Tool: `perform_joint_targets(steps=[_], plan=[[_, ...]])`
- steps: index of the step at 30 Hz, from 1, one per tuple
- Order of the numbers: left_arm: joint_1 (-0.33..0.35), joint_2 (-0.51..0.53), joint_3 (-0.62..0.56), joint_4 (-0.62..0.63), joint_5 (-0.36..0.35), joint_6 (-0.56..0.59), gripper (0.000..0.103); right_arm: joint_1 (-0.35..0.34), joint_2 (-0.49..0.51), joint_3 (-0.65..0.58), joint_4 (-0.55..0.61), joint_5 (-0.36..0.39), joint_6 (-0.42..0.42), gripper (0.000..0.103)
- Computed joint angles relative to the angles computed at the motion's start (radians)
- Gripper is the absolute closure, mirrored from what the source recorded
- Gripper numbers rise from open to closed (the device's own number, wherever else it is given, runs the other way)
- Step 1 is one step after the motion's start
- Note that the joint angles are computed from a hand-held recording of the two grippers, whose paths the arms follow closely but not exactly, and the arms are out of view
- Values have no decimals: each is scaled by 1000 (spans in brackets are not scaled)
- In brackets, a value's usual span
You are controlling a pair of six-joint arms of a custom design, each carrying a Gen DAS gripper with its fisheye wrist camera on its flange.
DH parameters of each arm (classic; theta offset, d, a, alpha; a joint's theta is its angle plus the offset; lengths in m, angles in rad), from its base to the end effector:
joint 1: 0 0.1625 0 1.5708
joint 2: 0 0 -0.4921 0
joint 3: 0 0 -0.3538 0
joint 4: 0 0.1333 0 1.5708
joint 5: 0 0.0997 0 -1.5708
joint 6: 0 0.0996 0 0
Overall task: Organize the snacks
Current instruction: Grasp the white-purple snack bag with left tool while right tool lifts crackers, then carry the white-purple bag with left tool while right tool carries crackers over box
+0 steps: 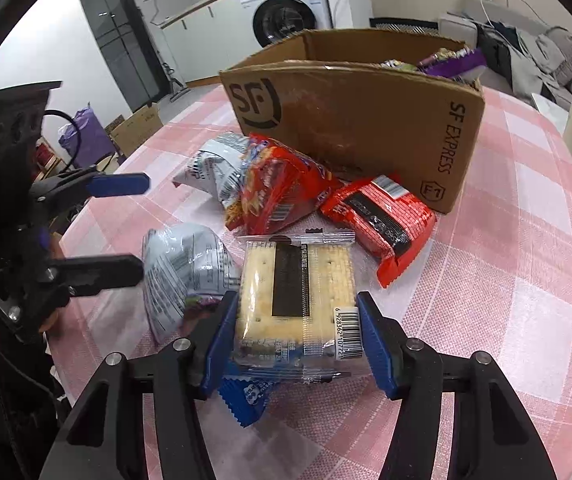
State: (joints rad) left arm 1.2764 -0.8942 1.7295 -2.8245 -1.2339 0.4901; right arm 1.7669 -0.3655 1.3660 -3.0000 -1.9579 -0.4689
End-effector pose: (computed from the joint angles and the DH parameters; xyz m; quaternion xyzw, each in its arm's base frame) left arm -0.0367 -0.6940 0.2385 0.3365 0.9044 -0.1877 0.1832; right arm 0.2458 -0.7460 -0.0019 0.2743 -0.9197 0.1812 0.2146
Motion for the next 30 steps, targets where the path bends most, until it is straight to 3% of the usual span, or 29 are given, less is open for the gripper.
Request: perform_joint_targets(steps=[7,10,11,12,18,30], plan=[[-5,26,5,30,35,-8,4,2,3,-6,1,2,-3,44],[12,34,-22,94,-2,-42,26,2,-2,2,-2,0,-6,44],[19,33,-31,123,-29,-47,41,3,-4,5,-4,1,-8,44],[20,34,-31,125,-33,-42,46,4,-2,3,-4,2,-9,44],[9,23,6,55,-36,14,54,3,-3,6,-13,7,-10,44],[-6,-17,38,-48,-33,30,55,14,-30,52,-75,35,-29,44]])
